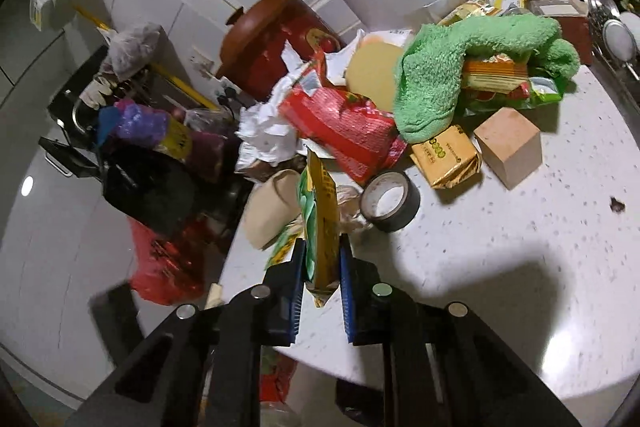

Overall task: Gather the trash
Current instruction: 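Grasp the green-bean snack packet with the left tool while the right tool grasps a yellow snack strip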

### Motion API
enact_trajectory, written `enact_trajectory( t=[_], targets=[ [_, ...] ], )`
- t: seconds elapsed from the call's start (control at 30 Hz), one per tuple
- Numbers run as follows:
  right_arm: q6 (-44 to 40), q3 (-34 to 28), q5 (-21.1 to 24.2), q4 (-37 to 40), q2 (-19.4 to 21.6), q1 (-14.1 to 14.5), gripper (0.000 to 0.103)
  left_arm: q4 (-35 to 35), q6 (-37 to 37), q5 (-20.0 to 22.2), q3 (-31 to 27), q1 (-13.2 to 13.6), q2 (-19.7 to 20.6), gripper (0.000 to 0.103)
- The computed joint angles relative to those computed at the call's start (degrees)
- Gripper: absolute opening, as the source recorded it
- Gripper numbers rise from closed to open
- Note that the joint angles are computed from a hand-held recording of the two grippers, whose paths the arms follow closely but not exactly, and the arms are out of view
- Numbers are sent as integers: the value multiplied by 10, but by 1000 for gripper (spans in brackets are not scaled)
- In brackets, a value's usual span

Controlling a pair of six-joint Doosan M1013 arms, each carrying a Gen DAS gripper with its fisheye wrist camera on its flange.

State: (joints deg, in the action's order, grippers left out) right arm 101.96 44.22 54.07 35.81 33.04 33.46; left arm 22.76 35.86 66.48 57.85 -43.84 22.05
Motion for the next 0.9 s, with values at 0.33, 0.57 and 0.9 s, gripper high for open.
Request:
enact_trajectory(
  t=[0.33,0.57,0.9],
  targets=[
    [-6,55,-21,12,-35,-2,16,4,80,76,-112,16,84,85],
    [-2,68,-23,23,-39,-3,16,-47,67,-8,-65,28,52,45],
    [-26,40,-8,48,-27,2,16,-64,24,-77,1,26,-5,38]
  ],
)
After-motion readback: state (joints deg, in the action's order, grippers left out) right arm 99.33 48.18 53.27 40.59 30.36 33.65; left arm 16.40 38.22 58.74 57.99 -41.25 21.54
